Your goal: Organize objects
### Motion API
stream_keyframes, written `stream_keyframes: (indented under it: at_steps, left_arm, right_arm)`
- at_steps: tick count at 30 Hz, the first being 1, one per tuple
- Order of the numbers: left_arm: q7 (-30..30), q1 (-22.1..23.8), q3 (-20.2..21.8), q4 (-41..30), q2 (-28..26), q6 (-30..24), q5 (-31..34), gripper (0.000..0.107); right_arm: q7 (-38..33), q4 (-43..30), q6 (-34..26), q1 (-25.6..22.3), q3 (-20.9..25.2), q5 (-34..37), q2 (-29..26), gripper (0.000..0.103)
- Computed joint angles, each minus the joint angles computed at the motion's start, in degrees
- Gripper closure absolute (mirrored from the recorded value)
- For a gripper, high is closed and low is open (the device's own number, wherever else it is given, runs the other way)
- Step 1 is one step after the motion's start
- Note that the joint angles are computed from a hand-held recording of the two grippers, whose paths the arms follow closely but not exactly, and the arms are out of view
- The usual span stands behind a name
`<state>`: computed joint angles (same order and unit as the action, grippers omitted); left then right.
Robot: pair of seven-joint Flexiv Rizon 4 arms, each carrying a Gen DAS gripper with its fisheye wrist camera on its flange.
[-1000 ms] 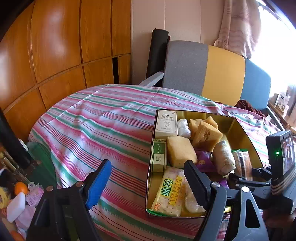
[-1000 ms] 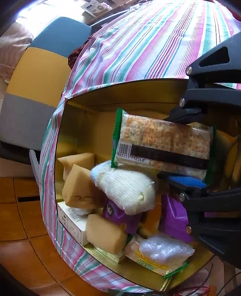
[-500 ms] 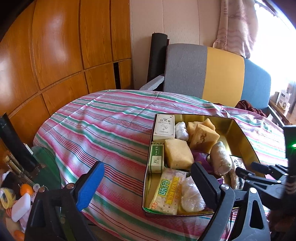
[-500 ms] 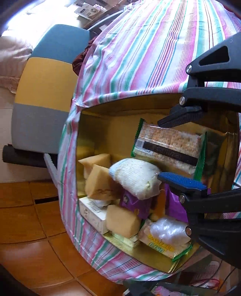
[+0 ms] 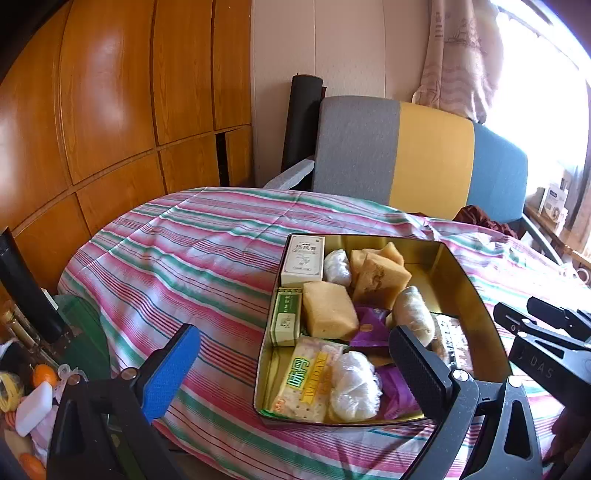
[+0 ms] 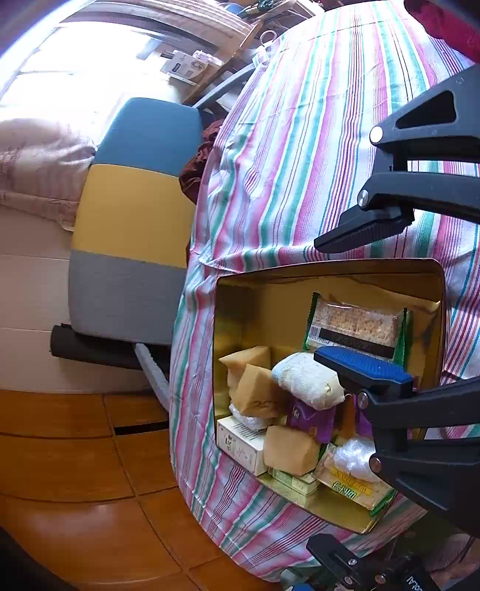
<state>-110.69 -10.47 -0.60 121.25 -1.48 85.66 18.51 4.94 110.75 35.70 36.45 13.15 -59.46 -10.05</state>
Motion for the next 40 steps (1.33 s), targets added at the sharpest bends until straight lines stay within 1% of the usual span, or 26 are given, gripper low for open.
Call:
stream_keyframes:
  at_steps: [1, 4, 6, 8, 12, 14, 18, 20, 22, 24, 36, 40]
  left_arm:
    - [-0.87, -0.07, 0.06, -0.20, 0.11, -0.20, 0.71, 0.004]
    - [-6.45, -0.17, 0.15, -1.90, 0.56, -2.79, 5.67, 0.004]
    - [-7.77, 0.05, 0.03, -2.01, 0.60, -2.59, 6.58, 0.004]
    - [-10.94, 0.17, 0.01, -2.63, 0.77, -3.71, 9.37, 0.004]
    - [-13.34, 0.39, -0.24, -3.12, 0.65, -5.08, 12.37, 0.004]
    - [-12.81, 0.45, -0.31, -2.93, 0.46, -5.56, 12.09, 0.004]
    - [-9.32, 0.66, -0.17, -1.40, -0.21, -4.37, 7.11, 0.004]
    - [-8.74, 0.60, 0.03, -1.11, -0.49, -3.91, 6.01, 0.004]
    - [-9.15, 0.41, 0.28, -1.20, -0.62, -3.83, 6.28, 0.004]
    - [-8.08, 0.37, 0.33, -0.83, -0.79, -3.16, 5.07, 0.004]
    - [-8.27, -0.42, 0.96, -1.35, -1.45, -3.81, 5.35, 0.004]
    - [-7.28, -0.52, 0.97, -1.06, -1.60, -3.44, 4.46, 0.004]
  right_arm:
    - [0.41, 0.16, -0.02, 0.08, 0.04, -0.33, 0.18, 0.050]
    - [1.58, 0.60, 0.46, 0.02, 0.14, -0.96, 0.62, 0.050]
    - [2.30, 0.85, 0.61, -0.02, 0.23, -1.37, 0.80, 0.050]
    - [3.05, 1.16, 1.05, -0.17, 0.28, -1.60, 0.98, 0.050]
    - [3.53, 1.65, 1.87, -0.56, 0.39, -1.30, 1.05, 0.050]
    - [3.27, 1.59, 1.78, -0.57, 0.44, -0.65, 0.84, 0.050]
    - [3.62, 1.75, 2.05, -0.51, 0.35, -0.71, 0.66, 0.050]
    - [3.66, 1.73, 2.13, -0.47, 0.28, -0.89, 0.58, 0.050]
    - [3.84, 1.73, 2.16, -0.43, 0.21, -1.16, 0.55, 0.050]
    - [3.78, 1.66, 2.25, -0.44, 0.16, -1.25, 0.45, 0.050]
    - [2.56, 1.28, 3.20, -0.49, -0.10, -0.66, -0.24, 0.050]
    - [2.32, 1.25, 3.38, -0.37, -0.23, -0.68, -0.39, 0.050]
